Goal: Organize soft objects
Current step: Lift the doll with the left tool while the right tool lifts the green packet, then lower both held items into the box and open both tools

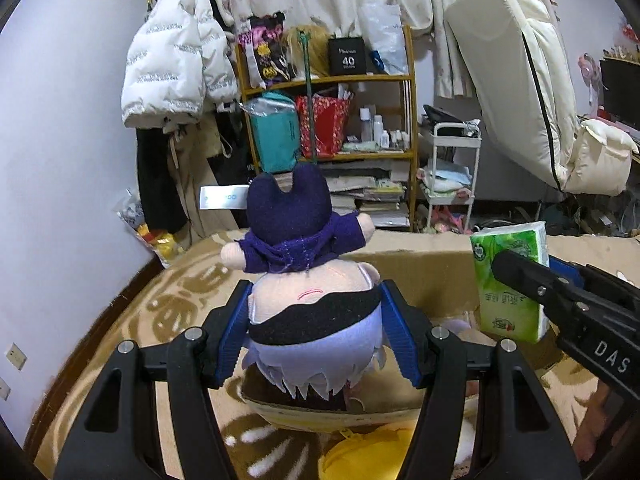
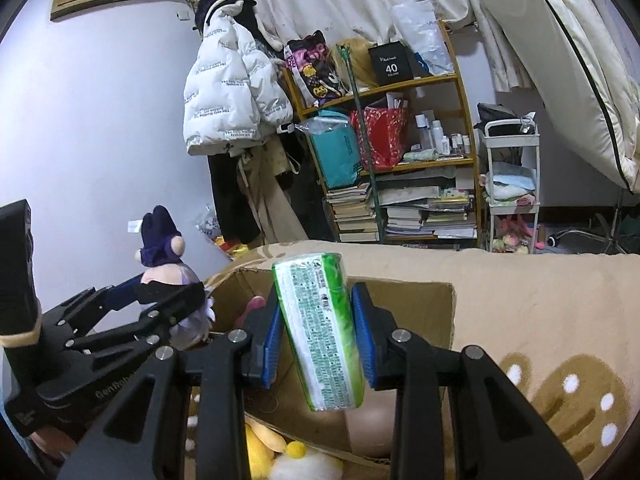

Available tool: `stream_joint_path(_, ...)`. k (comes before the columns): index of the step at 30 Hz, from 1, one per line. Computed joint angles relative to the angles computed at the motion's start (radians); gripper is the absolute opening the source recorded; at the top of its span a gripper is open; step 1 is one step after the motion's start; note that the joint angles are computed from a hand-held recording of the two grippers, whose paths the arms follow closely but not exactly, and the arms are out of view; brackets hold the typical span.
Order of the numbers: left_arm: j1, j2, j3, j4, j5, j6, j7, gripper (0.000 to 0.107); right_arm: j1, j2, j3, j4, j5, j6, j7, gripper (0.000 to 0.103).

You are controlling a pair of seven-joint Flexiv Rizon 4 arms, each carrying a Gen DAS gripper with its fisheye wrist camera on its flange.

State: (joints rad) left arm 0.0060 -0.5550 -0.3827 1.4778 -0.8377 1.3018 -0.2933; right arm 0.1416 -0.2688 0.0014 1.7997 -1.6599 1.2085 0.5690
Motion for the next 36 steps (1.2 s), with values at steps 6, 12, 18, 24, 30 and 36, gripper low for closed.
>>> stream_joint_path(6, -0.015, 0.000, 0.042, -0.007, 0.047, -0.066, -0.029, 0.065, -0.001, -0.008, 0.000, 0.013, 0.043, 0.011, -0.010, 0.035)
stream_joint_path(12, -0.036, -0.012, 0.083, -0.021, 0.114, -0.094, -0.079, 0.067, 0.006, -0.021, -0.007, 0.015, 0.100, 0.020, -0.044, 0.036)
stream_joint_path(18, -0.035, -0.015, 0.085, -0.017, 0.146, -0.073, -0.095, 0.068, 0.021, -0.027, -0.018, 0.019, 0.147, 0.016, -0.079, 0.036)
stream_joint_path(24, -0.025, -0.006, 0.086, -0.012, 0.169, -0.082, -0.112, 0.080, 0.048, -0.029, -0.017, 0.022, 0.229, -0.043, -0.167, 0.036)
stream_joint_path(30, -0.008, 0.015, 0.072, 0.019, 0.163, -0.056, -0.075, 0.082, 0.069, -0.017, -0.027, 0.016, 0.200, -0.073, -0.180, 0.052)
stream_joint_path(36, 0.005, 0.047, 0.073, 0.048, 0.140, -0.052, -0.058, 0.092, 0.065, 0.019, -0.011, 0.040, 0.173, -0.106, -0.125, 0.072)
